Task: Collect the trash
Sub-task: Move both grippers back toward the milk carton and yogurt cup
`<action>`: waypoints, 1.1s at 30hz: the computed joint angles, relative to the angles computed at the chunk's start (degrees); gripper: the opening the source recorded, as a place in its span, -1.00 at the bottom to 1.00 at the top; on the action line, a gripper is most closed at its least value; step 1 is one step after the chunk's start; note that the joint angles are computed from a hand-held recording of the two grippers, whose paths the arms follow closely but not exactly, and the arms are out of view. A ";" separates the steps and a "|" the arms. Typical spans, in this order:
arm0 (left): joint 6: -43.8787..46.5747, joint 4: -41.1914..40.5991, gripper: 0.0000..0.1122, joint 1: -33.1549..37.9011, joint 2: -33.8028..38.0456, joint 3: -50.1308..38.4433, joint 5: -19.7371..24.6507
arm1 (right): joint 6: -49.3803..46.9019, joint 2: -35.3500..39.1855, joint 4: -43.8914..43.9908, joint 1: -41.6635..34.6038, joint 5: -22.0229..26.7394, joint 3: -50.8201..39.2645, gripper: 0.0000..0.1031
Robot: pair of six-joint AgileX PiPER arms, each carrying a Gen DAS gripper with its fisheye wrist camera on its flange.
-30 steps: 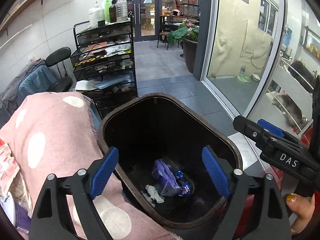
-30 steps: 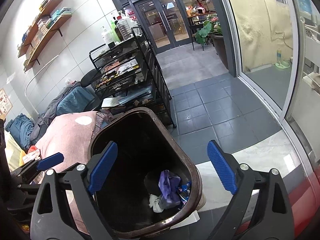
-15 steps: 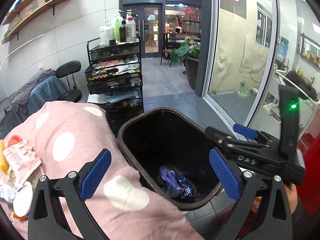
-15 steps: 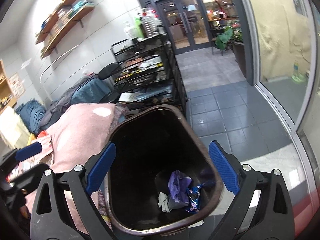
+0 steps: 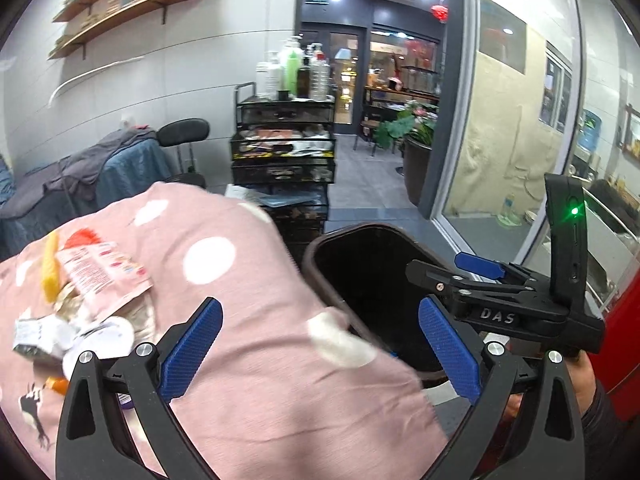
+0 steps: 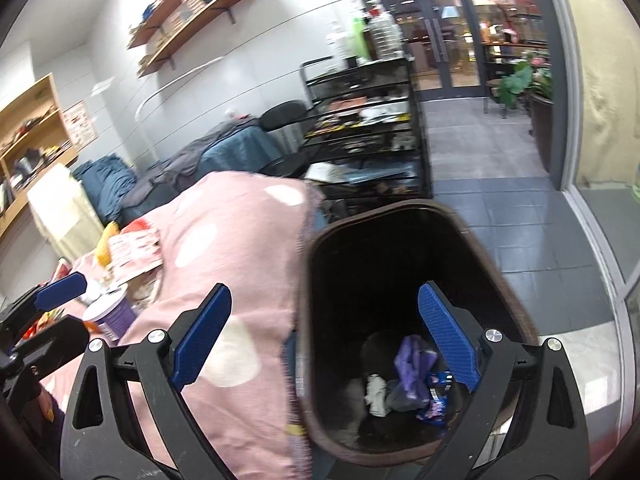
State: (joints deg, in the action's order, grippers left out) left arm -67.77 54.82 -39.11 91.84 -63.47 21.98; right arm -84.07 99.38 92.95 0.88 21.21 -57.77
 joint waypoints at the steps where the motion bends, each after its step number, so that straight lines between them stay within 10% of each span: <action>1: -0.98 0.81 0.74 0.32 -0.68 1.01 0.09 | -0.26 -0.15 -0.09 0.58 0.27 0.16 0.81; 18: -12.04 6.92 0.74 14.07 -19.38 24.93 2.23 | 19.61 7.21 -25.94 16.80 11.21 -17.35 0.81; 25: 8.72 -12.91 0.74 30.91 -27.07 32.60 -4.00 | 29.79 15.66 -40.11 24.28 20.73 -35.51 0.81; 33: 34.35 -35.21 0.74 41.29 -30.26 35.35 -7.25 | 44.25 36.81 -61.98 34.65 37.89 -77.24 0.81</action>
State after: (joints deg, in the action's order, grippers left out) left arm -33.41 19.61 2.17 61.58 -28.12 14.73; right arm -39.82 136.20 30.97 35.53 59.10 -135.02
